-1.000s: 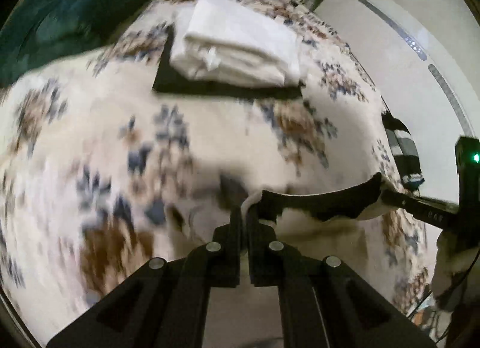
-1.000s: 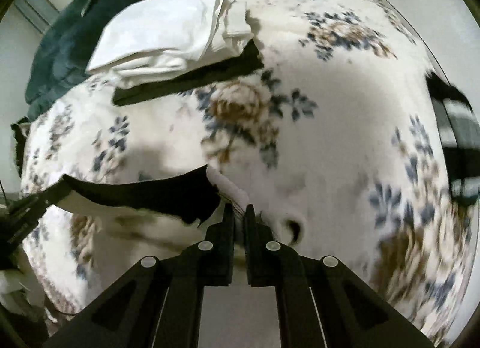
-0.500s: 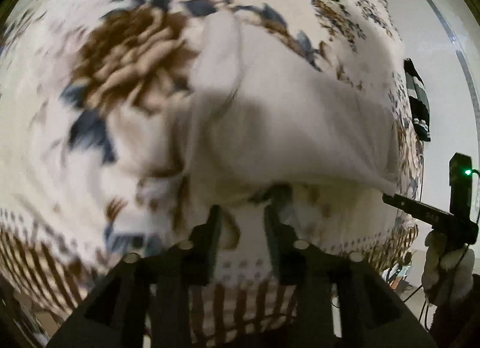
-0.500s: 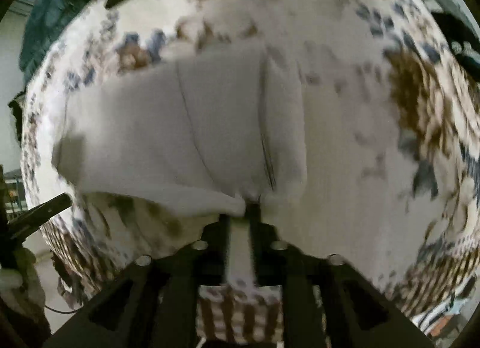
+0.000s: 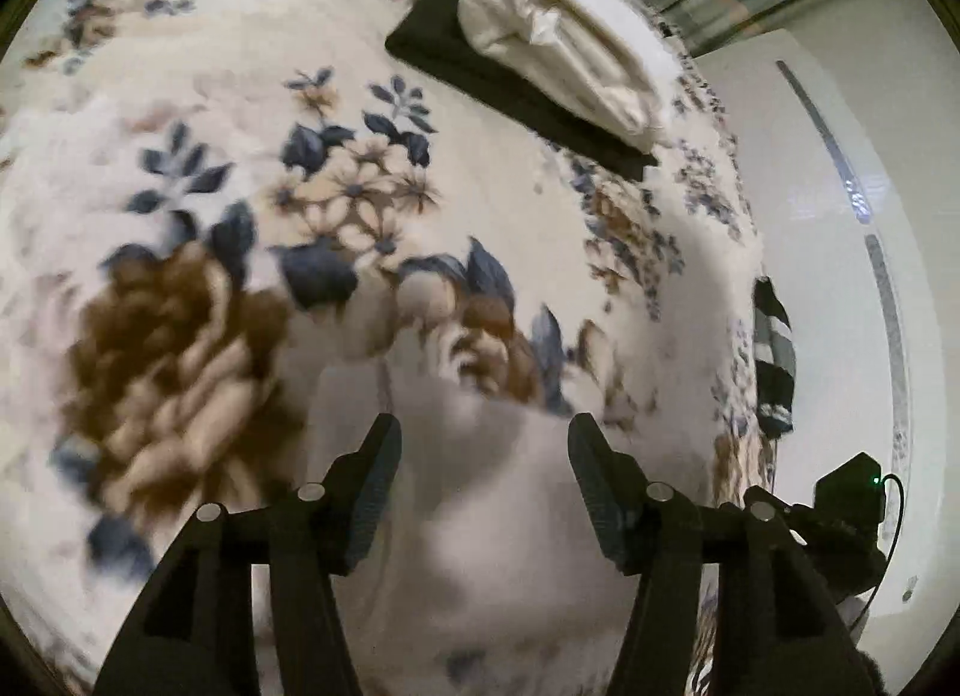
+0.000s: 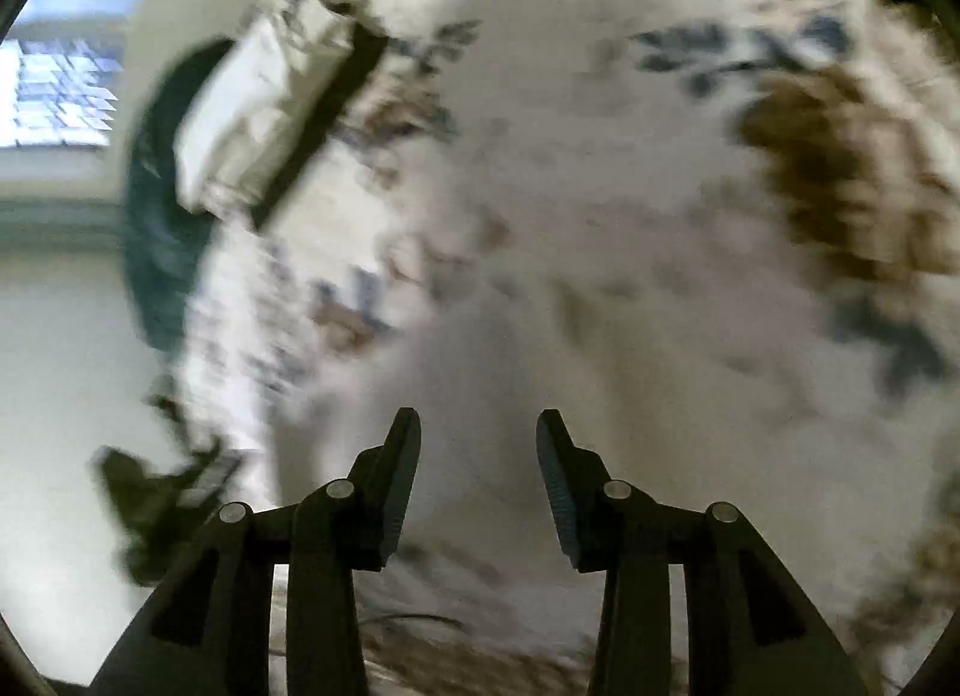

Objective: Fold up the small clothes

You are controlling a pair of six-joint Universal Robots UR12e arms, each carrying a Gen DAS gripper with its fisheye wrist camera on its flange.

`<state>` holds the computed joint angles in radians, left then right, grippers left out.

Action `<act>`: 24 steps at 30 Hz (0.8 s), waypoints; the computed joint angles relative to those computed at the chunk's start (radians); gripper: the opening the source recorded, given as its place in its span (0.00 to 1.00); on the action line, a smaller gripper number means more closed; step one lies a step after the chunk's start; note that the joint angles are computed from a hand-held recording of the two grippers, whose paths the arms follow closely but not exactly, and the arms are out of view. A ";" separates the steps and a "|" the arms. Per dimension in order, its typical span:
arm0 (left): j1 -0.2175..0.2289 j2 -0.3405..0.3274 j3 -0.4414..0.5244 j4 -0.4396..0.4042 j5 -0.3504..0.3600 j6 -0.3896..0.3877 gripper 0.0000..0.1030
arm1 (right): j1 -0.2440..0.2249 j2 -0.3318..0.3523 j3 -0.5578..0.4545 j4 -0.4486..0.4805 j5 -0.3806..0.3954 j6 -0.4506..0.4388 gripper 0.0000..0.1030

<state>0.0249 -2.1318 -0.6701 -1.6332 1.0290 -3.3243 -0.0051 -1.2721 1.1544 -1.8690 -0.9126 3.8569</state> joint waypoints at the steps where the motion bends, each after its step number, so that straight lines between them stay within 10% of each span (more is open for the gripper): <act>1: 0.000 -0.013 0.005 -0.008 0.005 -0.004 0.54 | -0.001 0.018 0.007 -0.043 0.027 0.039 0.41; 11: 0.027 0.011 -0.058 -0.018 0.032 -0.034 0.53 | 0.012 0.081 -0.047 0.032 -0.109 0.036 0.37; 20: 0.044 0.109 -0.155 -0.123 0.065 -0.062 0.51 | 0.022 0.021 -0.089 0.265 -0.234 -0.035 0.55; 22: 0.047 0.142 -0.212 -0.085 0.042 -0.094 0.31 | 0.024 0.009 -0.068 0.297 -0.191 -0.044 0.55; 23: 0.050 0.156 -0.236 -0.074 0.018 -0.105 0.01 | 0.028 0.005 -0.060 0.312 -0.184 -0.048 0.55; 24: 0.049 0.163 -0.244 -0.072 0.020 -0.116 0.02 | 0.034 0.002 -0.057 0.321 -0.192 -0.051 0.48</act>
<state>0.0737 -1.9690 -0.9138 -1.7056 1.0489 -3.4404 0.0290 -1.2698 1.0973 -1.5481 -1.1051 3.8064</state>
